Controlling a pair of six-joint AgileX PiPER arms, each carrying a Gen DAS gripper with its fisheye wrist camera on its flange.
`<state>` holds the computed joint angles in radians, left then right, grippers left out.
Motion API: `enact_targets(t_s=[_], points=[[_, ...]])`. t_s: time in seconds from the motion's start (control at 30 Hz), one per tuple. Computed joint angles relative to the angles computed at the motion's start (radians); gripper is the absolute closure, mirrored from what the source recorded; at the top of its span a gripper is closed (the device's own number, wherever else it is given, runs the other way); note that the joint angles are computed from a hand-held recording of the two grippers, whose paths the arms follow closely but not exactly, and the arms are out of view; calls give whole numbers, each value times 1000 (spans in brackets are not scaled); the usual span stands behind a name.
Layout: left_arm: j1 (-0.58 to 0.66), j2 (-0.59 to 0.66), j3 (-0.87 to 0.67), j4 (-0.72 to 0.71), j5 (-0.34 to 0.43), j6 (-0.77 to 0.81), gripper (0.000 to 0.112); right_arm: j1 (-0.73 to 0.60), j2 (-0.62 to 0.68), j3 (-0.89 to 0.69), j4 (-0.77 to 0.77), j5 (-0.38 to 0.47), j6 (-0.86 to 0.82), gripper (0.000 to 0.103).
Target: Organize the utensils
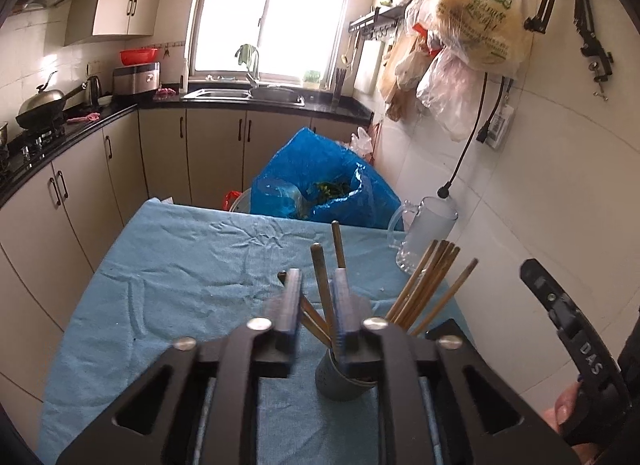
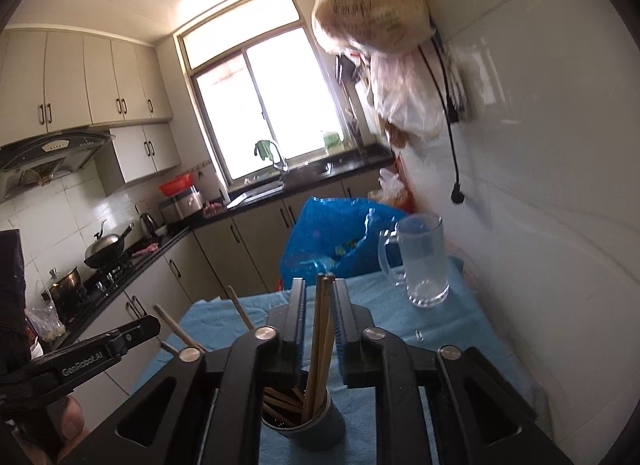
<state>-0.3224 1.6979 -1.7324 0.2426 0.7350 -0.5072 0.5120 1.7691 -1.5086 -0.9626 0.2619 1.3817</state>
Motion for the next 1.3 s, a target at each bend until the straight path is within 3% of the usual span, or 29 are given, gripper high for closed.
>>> enact_targets(t_s=[0.17,0.23,0.27,0.33,0.47,0.53,0.83,1.1,1.3], points=[[-39,-142,174,178,-47,-160,57,52,-128,145,-283,60,288,62],[-51,-206,263,240,-66,-217,41,92,-173,211,-361,115,368,43],[-64,-259,341,305,-83,-281,36,109,-186,235,-394,133,401,40],[-93,-327,446,421,-85,-386,31,168,-209,283,-437,210,435,30],[-189,-465,666,694,-5,-630,25,306,-211,340,-416,405,422,19],[-218,-515,742,732,29,-669,19,368,-206,358,-395,486,417,11],[-217,-584,853,642,111,-639,14,530,-178,376,-302,685,389,6],[-232,-617,883,569,110,-558,13,556,-168,377,-264,727,379,5],[-295,-586,878,625,214,-651,13,557,-159,368,-245,726,367,5]])
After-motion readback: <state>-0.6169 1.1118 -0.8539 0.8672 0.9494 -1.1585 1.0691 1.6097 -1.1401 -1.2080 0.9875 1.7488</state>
